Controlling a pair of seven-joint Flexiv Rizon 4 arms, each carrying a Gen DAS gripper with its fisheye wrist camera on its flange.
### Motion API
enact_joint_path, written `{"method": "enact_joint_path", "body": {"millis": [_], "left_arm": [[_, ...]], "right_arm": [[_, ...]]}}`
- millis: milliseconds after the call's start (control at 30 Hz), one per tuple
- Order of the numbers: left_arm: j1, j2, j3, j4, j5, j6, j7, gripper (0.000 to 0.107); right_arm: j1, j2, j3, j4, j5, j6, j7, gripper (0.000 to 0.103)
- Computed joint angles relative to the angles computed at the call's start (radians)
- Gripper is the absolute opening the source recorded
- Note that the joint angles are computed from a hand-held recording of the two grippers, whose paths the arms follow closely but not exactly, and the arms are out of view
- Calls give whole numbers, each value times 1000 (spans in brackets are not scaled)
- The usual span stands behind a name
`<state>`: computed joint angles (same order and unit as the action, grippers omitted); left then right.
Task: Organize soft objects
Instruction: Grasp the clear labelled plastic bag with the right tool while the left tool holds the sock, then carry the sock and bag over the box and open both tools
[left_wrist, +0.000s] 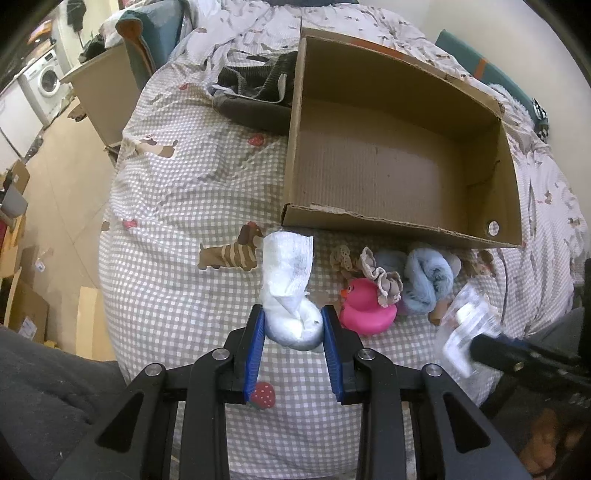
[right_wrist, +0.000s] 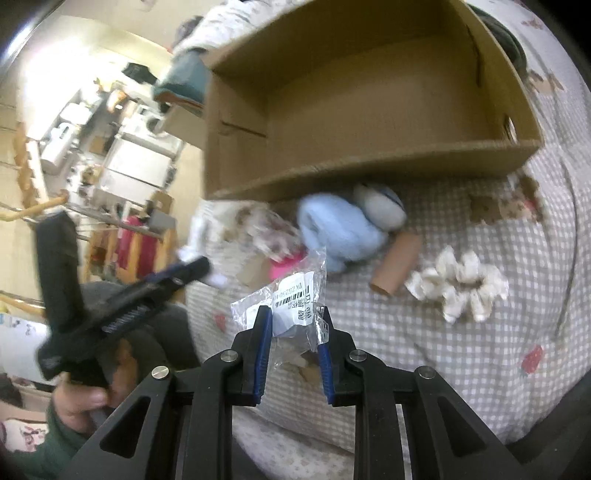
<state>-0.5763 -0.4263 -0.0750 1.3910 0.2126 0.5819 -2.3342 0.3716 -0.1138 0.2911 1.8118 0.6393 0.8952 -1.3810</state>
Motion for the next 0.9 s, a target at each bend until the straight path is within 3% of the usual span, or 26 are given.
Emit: {"method": "enact_joint_path", "body": {"millis": [133, 400, 700, 900], "left_arm": [[-6, 2, 1, -3, 12, 7, -2, 27], [-19, 9, 11, -12, 52, 13, -29, 27], [6, 28, 1, -9, 28, 51, -43, 27], [-6, -22, 19, -151, 74, 10, -22, 27]], "right_arm": [[2, 21, 3, 17, 12, 86, -33, 25], [13, 55, -14, 87, -107, 230, 74, 25], [16, 77, -23, 112, -166, 281, 144, 25], [-1, 66, -50, 68, -264, 275, 165, 25]]}}
